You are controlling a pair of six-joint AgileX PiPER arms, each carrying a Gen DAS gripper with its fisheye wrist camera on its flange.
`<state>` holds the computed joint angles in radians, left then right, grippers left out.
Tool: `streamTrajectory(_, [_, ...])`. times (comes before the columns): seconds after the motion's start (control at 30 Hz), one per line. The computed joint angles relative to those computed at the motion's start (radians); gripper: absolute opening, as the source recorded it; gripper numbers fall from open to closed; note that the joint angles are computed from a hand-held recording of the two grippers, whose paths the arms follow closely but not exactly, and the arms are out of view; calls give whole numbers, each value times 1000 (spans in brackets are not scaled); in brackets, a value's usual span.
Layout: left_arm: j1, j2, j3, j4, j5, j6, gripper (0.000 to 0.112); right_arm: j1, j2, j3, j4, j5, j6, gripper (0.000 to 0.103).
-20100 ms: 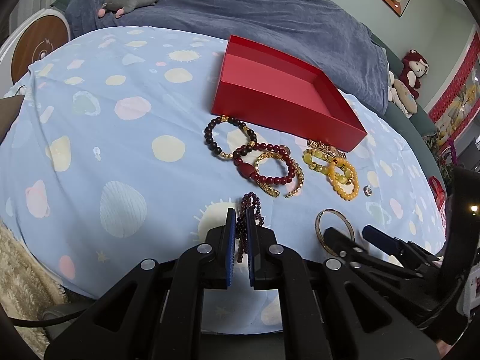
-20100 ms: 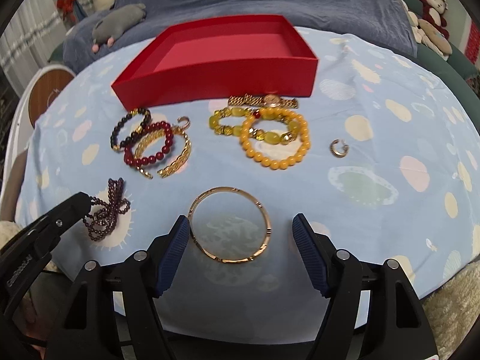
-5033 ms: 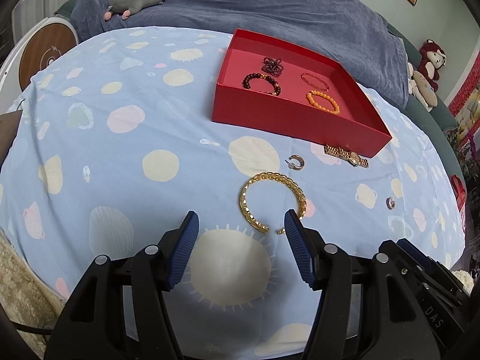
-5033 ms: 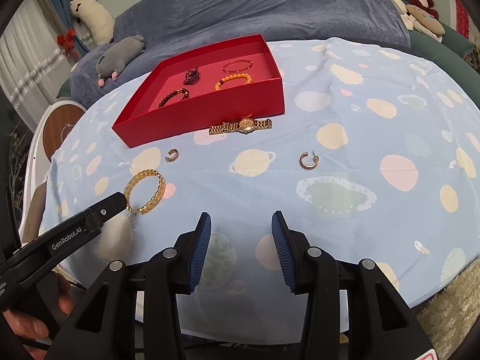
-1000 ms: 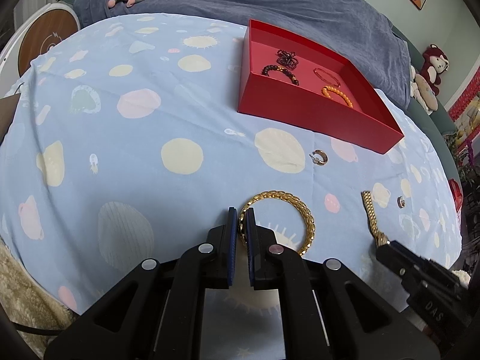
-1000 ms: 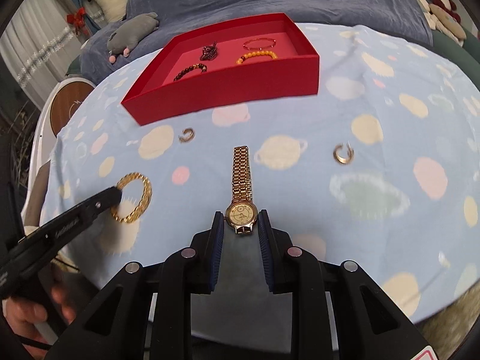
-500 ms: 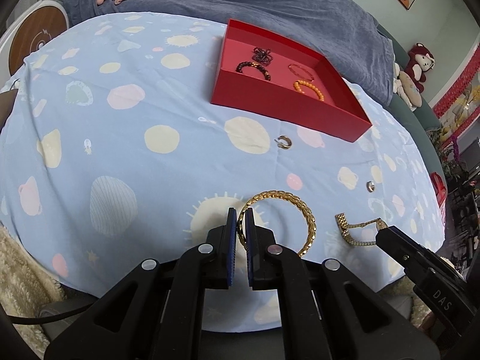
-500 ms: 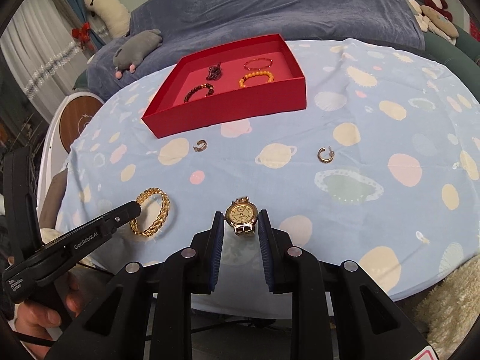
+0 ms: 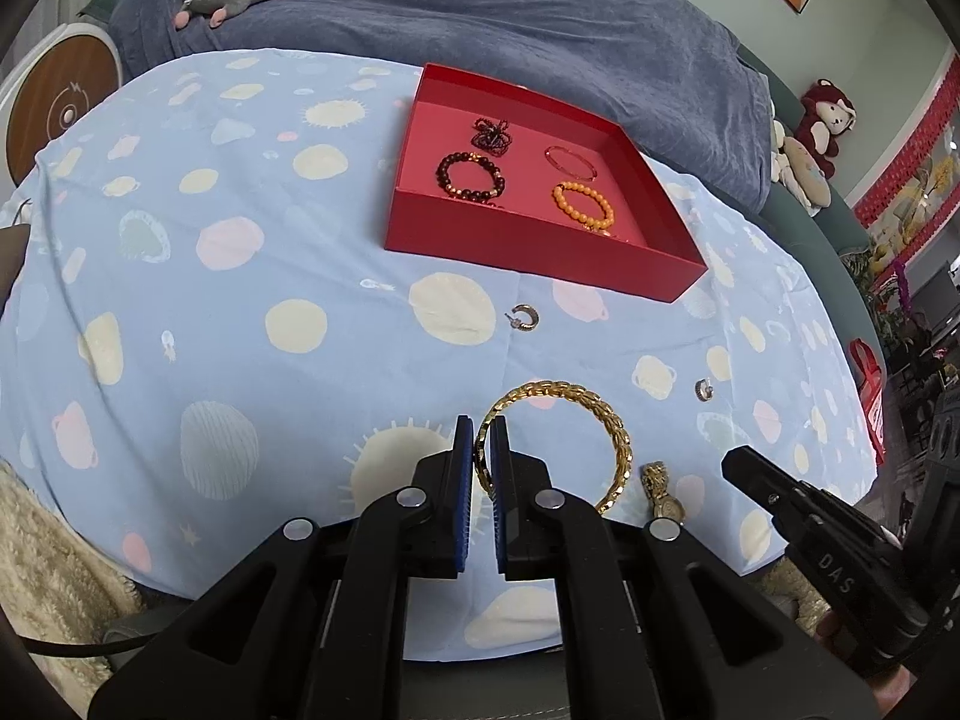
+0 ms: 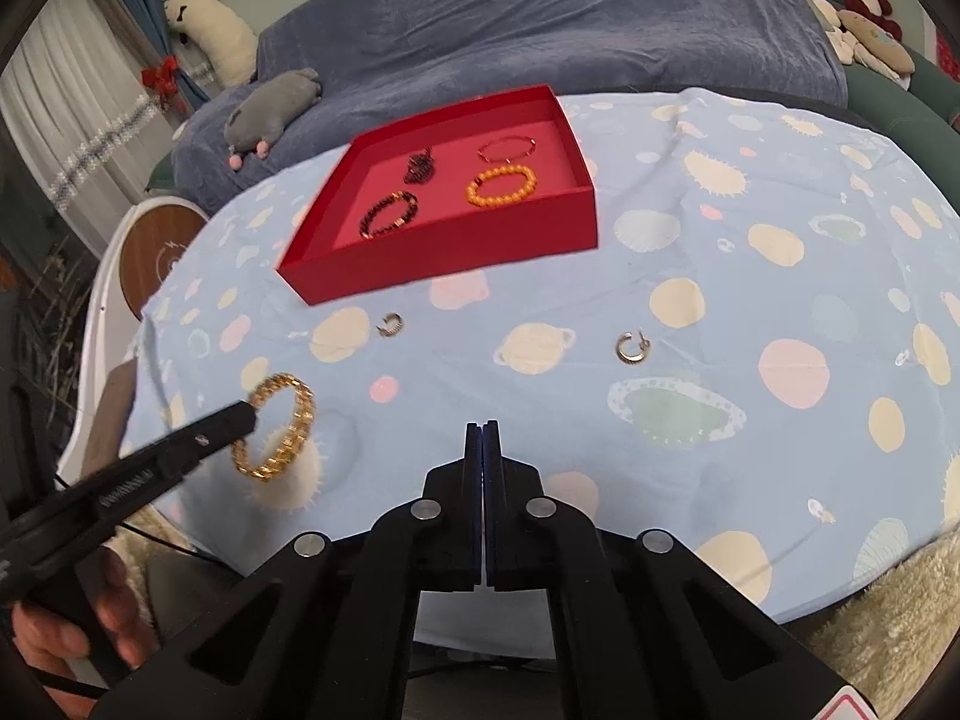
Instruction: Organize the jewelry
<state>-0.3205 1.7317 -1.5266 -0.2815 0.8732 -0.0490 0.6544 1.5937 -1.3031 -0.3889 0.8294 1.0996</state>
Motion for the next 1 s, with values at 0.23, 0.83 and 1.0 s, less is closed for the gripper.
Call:
streamTrajectory(0.23, [-5, -14, 57, 19, -16, 3, 6, 12, -19, 52, 48, -17, 15, 47])
streamTrajectory(0.83, [-9, -36, 86, 12, -15, 13, 6, 43, 112, -55, 75, 107, -59, 21])
streamTrajectory(1.0, [-6, -28, 51, -2, 5, 16, 6, 42, 82, -67, 44, 99, -29, 20])
